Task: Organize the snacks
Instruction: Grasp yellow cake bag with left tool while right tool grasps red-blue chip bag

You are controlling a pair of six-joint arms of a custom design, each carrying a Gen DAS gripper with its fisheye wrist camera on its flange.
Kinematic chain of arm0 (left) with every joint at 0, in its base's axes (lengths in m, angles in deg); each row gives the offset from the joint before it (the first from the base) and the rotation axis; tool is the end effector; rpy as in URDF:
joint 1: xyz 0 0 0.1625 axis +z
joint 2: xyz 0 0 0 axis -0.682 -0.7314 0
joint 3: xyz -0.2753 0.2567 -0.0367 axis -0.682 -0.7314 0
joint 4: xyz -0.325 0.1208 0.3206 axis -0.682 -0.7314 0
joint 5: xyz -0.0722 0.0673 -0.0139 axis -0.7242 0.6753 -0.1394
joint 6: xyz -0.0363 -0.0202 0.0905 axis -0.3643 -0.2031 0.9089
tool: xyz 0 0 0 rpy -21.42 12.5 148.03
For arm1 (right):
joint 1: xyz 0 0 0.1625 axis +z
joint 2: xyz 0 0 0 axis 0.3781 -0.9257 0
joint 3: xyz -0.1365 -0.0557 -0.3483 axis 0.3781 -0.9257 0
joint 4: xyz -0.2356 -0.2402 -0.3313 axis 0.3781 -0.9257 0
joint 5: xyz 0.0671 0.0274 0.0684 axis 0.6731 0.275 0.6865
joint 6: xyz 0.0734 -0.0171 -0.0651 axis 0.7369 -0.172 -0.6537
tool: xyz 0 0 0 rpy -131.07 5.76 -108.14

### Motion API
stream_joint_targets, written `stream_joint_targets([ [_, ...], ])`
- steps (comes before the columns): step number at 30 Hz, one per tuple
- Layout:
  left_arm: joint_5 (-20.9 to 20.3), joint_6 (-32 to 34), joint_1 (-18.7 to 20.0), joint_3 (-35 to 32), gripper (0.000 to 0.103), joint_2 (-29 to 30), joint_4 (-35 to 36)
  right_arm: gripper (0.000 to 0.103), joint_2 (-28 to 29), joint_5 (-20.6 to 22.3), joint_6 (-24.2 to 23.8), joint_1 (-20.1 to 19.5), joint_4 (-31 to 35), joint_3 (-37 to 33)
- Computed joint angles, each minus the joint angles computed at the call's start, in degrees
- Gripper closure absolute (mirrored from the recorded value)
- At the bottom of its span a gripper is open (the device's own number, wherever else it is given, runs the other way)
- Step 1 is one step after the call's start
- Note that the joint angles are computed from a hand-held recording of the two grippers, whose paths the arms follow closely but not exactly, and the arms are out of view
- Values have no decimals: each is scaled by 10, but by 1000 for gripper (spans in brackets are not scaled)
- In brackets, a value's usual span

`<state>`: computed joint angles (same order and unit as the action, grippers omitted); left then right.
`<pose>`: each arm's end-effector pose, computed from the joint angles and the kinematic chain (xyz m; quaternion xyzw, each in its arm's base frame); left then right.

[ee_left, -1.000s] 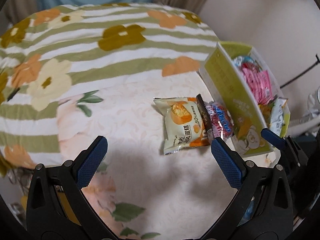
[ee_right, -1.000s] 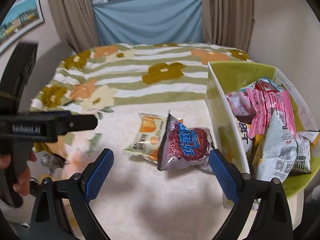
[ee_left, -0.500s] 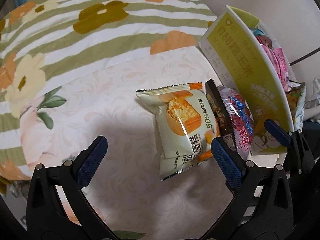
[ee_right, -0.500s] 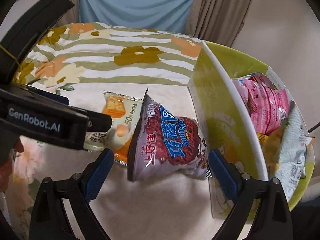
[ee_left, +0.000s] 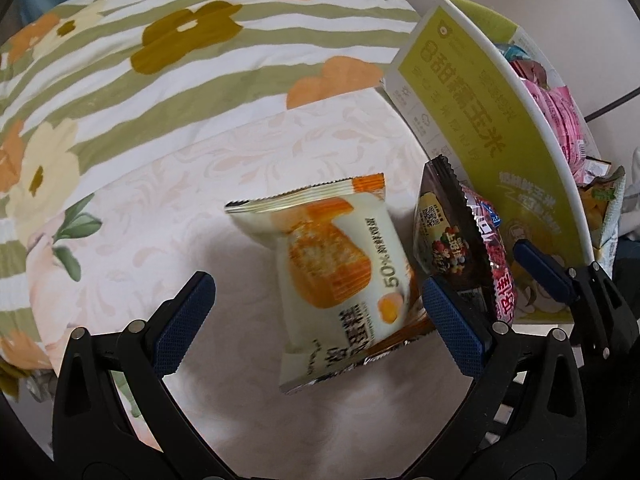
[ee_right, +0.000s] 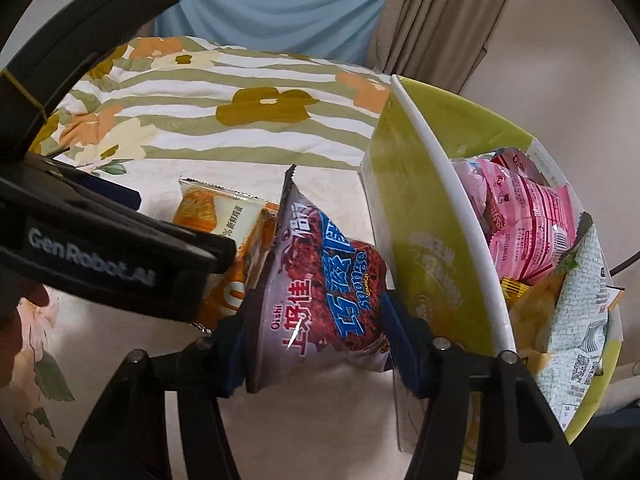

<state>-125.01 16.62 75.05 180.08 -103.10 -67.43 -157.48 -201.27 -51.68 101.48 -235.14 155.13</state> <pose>-0.2443 -0.3718 0.1869 0.0109 0.9518 -0.1586 0.2624 0.2901 -0.3266 0.1811 0.3606 -0.8362 0.1621 0.3802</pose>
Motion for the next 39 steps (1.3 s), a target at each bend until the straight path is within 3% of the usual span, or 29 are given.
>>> stream_joint_targets([
  [10,11,-20,14,-13,2,47,-10,51,9,-1,-25,-8,-13,7],
  [16,0,-34,20,-3,31,31,-5,50,26,-13,-64,-10,-59,16],
  [19,11,-46,14,-5,32,27,32,49,38,-20,-83,-9,-81,17],
  [27,9,-93,-2,12,35,-22,92,49,91,-50,-158,-10,-163,8],
  [31,8,-124,-11,24,39,-53,119,50,88,-30,-153,-18,-160,2],
  [35,5,-147,-20,36,40,-84,136,60,80,-19,-152,-21,-172,3],
  [39,10,-175,-36,45,40,-113,155,64,61,1,-141,-22,-158,3],
])
